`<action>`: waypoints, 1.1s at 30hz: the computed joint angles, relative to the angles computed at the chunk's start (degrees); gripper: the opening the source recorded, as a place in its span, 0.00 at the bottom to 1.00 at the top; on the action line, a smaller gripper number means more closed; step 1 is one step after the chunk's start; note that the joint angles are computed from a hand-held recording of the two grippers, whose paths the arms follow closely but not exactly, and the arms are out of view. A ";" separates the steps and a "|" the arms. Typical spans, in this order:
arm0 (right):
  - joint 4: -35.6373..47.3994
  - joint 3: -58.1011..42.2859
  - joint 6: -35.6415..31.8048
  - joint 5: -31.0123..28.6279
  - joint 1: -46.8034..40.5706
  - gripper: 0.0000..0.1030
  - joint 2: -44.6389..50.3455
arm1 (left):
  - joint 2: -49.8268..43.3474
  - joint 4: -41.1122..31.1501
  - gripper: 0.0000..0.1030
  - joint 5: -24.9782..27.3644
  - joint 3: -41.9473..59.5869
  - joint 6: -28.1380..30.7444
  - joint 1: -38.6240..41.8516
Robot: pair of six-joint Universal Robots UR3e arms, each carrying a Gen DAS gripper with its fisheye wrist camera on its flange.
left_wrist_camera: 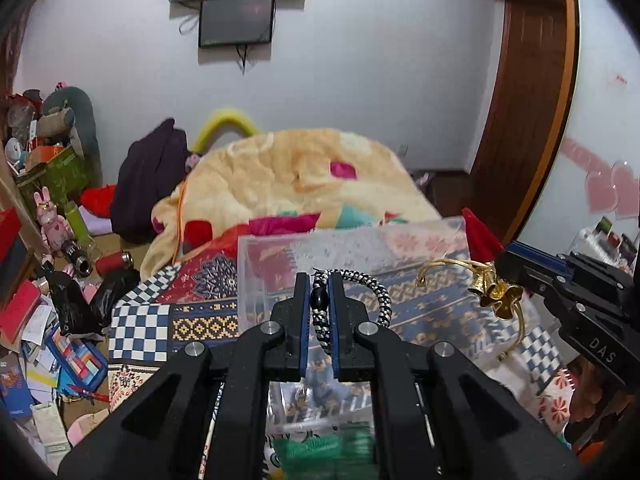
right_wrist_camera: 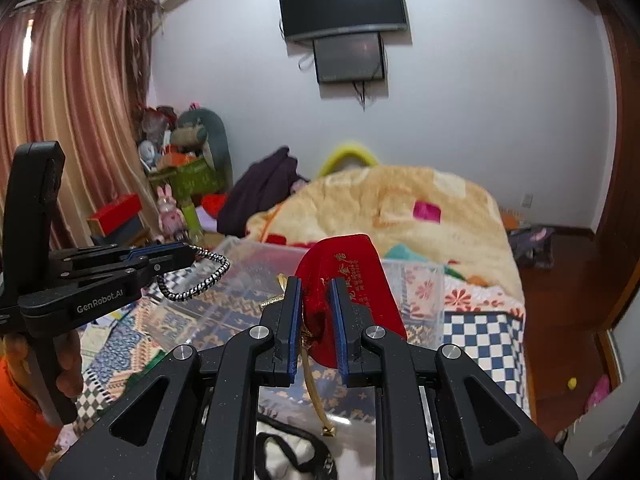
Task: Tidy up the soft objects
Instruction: 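Drop the green glove into the box with left tool while right drops the red pouch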
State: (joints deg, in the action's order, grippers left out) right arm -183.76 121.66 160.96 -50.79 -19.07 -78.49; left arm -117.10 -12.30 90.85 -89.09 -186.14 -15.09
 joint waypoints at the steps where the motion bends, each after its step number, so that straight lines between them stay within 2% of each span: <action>1: 1.60 -1.68 -0.12 -1.40 0.90 0.13 1.02 | -1.09 -1.39 0.07 -0.21 1.42 0.27 0.16; 5: 7.53 -6.14 -1.75 -5.04 3.19 0.13 3.69 | -5.26 -6.98 0.07 0.23 6.71 1.57 0.06; 9: 9.90 -7.55 -3.86 -7.41 4.94 0.13 4.89 | -7.90 -7.67 0.07 4.00 8.94 2.45 -1.54; 15: 13.37 -9.36 -6.47 -9.71 6.80 0.15 5.78 | -9.70 -10.86 0.07 4.52 11.47 2.82 -1.95; 22: 13.25 -8.26 -7.02 -9.00 6.04 0.16 4.23 | -7.52 -8.14 0.08 4.70 8.31 2.84 -1.67; 26: 11.69 -5.91 -6.85 -7.46 4.86 0.16 1.59 | -5.08 -5.37 0.13 5.10 5.38 2.98 -1.97; 29: 10.29 -3.28 -6.77 -5.54 3.39 0.22 -1.38 | -2.02 -3.09 0.18 4.03 1.96 2.78 -1.67; 33: 7.04 0.81 -6.14 -3.11 1.16 0.44 -5.37 | 3.01 0.59 0.29 2.30 -3.52 2.31 -1.08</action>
State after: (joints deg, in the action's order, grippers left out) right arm -176.72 122.47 154.81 -53.90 -17.91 -83.86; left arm -114.09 -11.71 93.15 -92.60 -183.84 -16.17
